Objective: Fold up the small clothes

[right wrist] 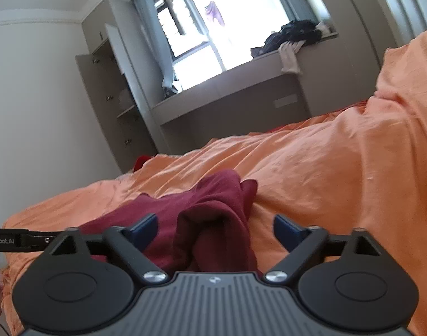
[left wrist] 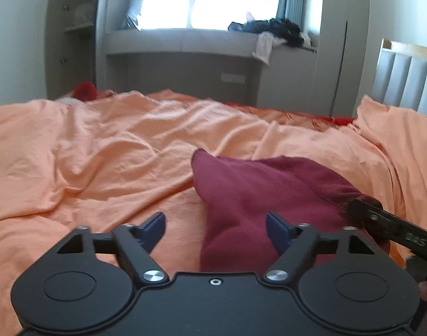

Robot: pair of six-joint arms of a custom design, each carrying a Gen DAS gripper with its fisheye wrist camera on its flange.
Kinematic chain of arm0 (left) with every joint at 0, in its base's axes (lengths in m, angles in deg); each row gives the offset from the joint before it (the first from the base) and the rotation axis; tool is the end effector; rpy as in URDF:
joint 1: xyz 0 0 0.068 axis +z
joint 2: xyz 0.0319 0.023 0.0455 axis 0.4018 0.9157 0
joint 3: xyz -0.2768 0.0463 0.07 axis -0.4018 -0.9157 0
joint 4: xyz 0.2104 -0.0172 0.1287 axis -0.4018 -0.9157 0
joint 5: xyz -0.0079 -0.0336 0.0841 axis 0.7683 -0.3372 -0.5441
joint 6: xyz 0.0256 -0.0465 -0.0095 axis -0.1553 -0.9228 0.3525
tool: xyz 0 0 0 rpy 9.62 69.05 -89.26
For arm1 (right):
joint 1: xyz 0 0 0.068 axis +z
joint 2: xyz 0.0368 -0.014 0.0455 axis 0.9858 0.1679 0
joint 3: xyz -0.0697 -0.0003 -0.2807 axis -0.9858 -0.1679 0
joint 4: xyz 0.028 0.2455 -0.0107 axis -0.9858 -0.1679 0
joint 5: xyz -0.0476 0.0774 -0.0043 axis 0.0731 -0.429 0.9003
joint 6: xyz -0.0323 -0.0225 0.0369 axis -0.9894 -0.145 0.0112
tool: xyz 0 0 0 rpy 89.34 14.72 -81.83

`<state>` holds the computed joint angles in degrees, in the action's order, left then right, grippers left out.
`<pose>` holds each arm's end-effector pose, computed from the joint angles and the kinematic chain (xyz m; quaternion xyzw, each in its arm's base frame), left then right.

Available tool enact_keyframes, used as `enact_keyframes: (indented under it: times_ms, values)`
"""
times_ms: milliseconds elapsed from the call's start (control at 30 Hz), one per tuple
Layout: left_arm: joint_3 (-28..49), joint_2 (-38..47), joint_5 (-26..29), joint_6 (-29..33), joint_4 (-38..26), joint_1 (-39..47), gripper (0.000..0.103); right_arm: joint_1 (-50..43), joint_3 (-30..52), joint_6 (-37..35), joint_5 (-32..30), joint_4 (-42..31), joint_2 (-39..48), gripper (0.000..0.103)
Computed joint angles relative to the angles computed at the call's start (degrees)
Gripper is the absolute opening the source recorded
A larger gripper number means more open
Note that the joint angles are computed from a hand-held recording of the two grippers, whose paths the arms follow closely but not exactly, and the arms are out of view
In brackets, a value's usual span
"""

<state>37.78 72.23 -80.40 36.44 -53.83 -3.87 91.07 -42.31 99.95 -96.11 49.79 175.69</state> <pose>0.3000 -0.1461 0.3310 0.0347 0.8655 -0.0659 0.4954 0.3036 0.0625 0.2302 0.0299 0.7868 0.2182 0.5766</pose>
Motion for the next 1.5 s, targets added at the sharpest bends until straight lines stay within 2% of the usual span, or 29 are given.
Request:
enact_keyframes:
  times_ms: [67,200,367,500,600,700,833,967,1133,1267,1367,1500]
  values:
    - [-2.79,-2.8,-2.08,-0.51,1.2,-1.28,0.096,0.38,-2.43,-0.48,1.31,-0.14,-3.46,0.103]
    - [-7.57,-8.35,-4.79,-1.33,2.86,-3.74,0.102,2.55,-7.13,-3.96,5.18,-0.67,-11.21,0.103]
    - [-13.95,-14.95,-12.18,-1.34,5.57,-9.35,0.102,7.77,-14.0,-9.38,11.34,-1.02,-21.37,0.103]
    - [-20.66,-19.71,-19.73,-1.11,9.81,-15.4,0.102,12.05,-19.03,-9.89,15.27,-1.85,-29.74,0.103]
    - [-25.0,-22.73,-25.07,-1.95,11.21,-20.28,0.102,17.91,-22.41,-12.1,22.58,-2.91,-36.09,0.103]
    - [-27.76,-25.77,-27.42,-3.01,10.26,-23.42,0.102,24.94,-24.78,-14.45,31.06,-4.29,-41.06,0.103]
    - [-32.12,-30.29,-31.5,-3.56,11.1,-27.01,0.102,32.7,-27.22,-13.78,40.05,-5.95,-46.17,0.103]
    - [-36.43,-32.9,-33.04,-4.07,13.68,-28.92,0.103,37.77,-29.78,-11.23,46.63,-5.94,-48.13,0.103]
    - [-41.86,-34.12,-29.33,-4.23,18.78,-26.57,0.103,43.53,-32.52,-8.42,53.33,-1.89,-44.23,0.103]
    - [-44.42,-34.65,-24.05,-4.75,20.23,-22.54,0.103,44.31,-34.27,-9.58,54.01,6.21,-37.58,0.103]
    - [-45.31,-34.79,-22.14,-5.21,20.42,-20.57,0.103,43.33,-34.77,-10.48,53.17,9.89,-34.12,0.103]
    - [-45.96,-34.0,-22.46,-5.27,20.75,-20.25,0.103,41.07,-34.02,-8.95,51.09,8.32,-32.81,0.103]
